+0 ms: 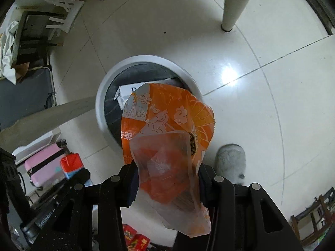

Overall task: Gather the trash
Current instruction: 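Carry the carton and wrapper over the trash bin and open both tools to drop them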

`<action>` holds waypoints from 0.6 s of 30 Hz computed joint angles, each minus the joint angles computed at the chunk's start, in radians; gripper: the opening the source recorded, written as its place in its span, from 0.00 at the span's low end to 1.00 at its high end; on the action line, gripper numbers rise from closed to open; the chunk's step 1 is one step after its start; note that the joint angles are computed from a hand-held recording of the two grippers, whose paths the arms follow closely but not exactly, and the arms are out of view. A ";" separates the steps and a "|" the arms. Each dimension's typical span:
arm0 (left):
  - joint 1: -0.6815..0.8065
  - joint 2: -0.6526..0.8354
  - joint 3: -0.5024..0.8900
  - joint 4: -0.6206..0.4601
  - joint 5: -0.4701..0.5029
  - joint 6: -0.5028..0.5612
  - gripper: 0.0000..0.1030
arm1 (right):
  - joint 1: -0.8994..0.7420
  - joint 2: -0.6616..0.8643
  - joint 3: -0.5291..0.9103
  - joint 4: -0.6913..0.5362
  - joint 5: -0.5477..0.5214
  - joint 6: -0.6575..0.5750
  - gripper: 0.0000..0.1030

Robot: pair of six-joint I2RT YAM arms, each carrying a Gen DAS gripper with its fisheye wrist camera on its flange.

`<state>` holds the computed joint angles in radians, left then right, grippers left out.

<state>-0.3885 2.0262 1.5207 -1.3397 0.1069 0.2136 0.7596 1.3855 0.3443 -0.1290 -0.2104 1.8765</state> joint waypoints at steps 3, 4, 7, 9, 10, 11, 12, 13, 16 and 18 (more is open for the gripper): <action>0.026 0.020 -0.012 0.020 0.009 -0.006 0.47 | -0.053 0.115 0.023 0.082 -0.004 -0.056 0.59; 0.033 0.026 -0.008 0.016 0.010 -0.015 0.47 | -0.063 0.145 0.021 0.117 -0.004 -0.065 0.63; 0.056 0.011 0.001 0.004 0.005 -0.030 0.70 | -0.083 0.160 0.032 0.121 -0.006 -0.097 0.85; 0.081 0.002 0.016 -0.007 0.010 -0.034 0.84 | -0.090 0.125 0.047 0.070 0.003 -0.119 0.92; 0.089 -0.006 0.024 -0.015 0.010 -0.038 0.85 | -0.088 0.107 0.060 0.032 0.009 -0.127 0.95; 0.093 -0.014 0.030 -0.024 0.004 -0.039 0.85 | -0.087 0.088 0.081 -0.026 0.016 -0.140 0.97; 0.095 -0.023 0.031 -0.028 -0.006 -0.043 0.87 | -0.084 0.067 0.109 -0.098 0.024 -0.161 0.97; 0.097 -0.039 0.035 -0.035 -0.016 -0.042 0.92 | -0.075 0.047 0.134 -0.157 0.031 -0.168 0.97; 0.094 -0.116 0.036 -0.049 -0.067 -0.023 0.93 | -0.031 0.001 0.253 -0.402 0.075 -0.212 0.97; 0.092 -0.162 0.031 -0.063 -0.090 -0.014 0.93 | 0.009 -0.019 0.356 -0.573 0.112 -0.226 0.97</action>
